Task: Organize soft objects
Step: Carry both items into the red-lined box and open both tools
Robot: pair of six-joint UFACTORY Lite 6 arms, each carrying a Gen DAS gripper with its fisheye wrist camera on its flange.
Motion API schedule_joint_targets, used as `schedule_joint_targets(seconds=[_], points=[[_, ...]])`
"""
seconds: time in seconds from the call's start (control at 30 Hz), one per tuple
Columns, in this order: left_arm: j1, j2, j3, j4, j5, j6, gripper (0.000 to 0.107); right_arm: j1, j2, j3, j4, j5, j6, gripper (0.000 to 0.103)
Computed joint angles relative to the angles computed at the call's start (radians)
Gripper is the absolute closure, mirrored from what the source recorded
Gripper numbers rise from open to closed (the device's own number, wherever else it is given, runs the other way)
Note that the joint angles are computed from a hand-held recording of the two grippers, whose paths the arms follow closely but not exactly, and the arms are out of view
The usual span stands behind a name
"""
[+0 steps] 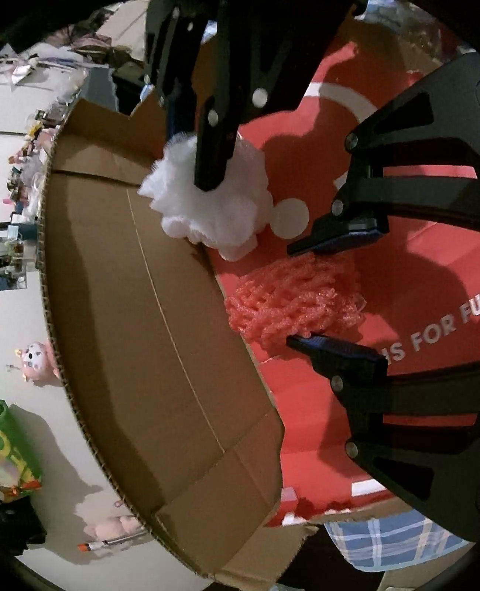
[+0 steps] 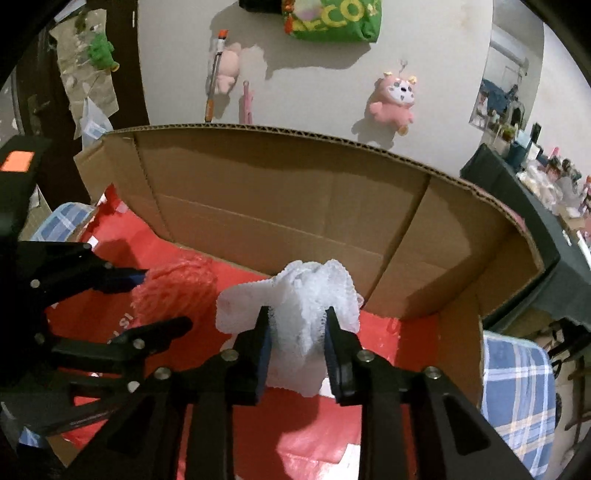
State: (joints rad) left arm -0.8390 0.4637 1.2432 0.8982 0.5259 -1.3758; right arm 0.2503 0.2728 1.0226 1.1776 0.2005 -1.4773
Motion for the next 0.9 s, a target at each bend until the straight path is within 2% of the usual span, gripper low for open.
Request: schedule_joint_targets(seconds=[0.17, 0.27, 0.33, 0.43, 0.53, 0.73, 0.8, 0.9], points=[[-0.001, -0.004, -0.002, 0.008, -0.001, -0.014, 0.063, -0.026, 0.037, 0.051, -0.141, 0.053, 0.154, 0.056], [0.0, -0.015, -0.018, 0.006, -0.015, -0.025, 0.06, -0.016, 0.038, 0.052, -0.162, 0.037, 0.173, 0.05], [0.005, -0.022, -0.029, 0.007, -0.023, -0.023, 0.053, -0.019, 0.037, 0.052, -0.182, 0.047, 0.199, 0.044], [-0.01, -0.048, -0.062, 0.051, -0.022, -0.063, 0.043, -0.025, 0.057, 0.079, -0.228, 0.068, 0.259, 0.04], [-0.018, -0.069, -0.097, 0.106, -0.019, -0.114, 0.038, -0.023, 0.06, 0.082, -0.249, 0.071, 0.281, 0.034], [-0.001, -0.108, -0.118, 0.064, -0.027, -0.072, 0.037, -0.046, 0.054, 0.095, -0.245, 0.104, 0.295, 0.024], [-0.007, -0.135, -0.133, 0.062, -0.022, -0.079, 0.037, -0.054, 0.034, 0.085, -0.243, 0.119, 0.299, 0.023], [-0.034, -0.192, -0.167, 0.083, -0.002, -0.13, 0.03, -0.063, -0.021, 0.049, -0.232, 0.126, 0.291, 0.021]])
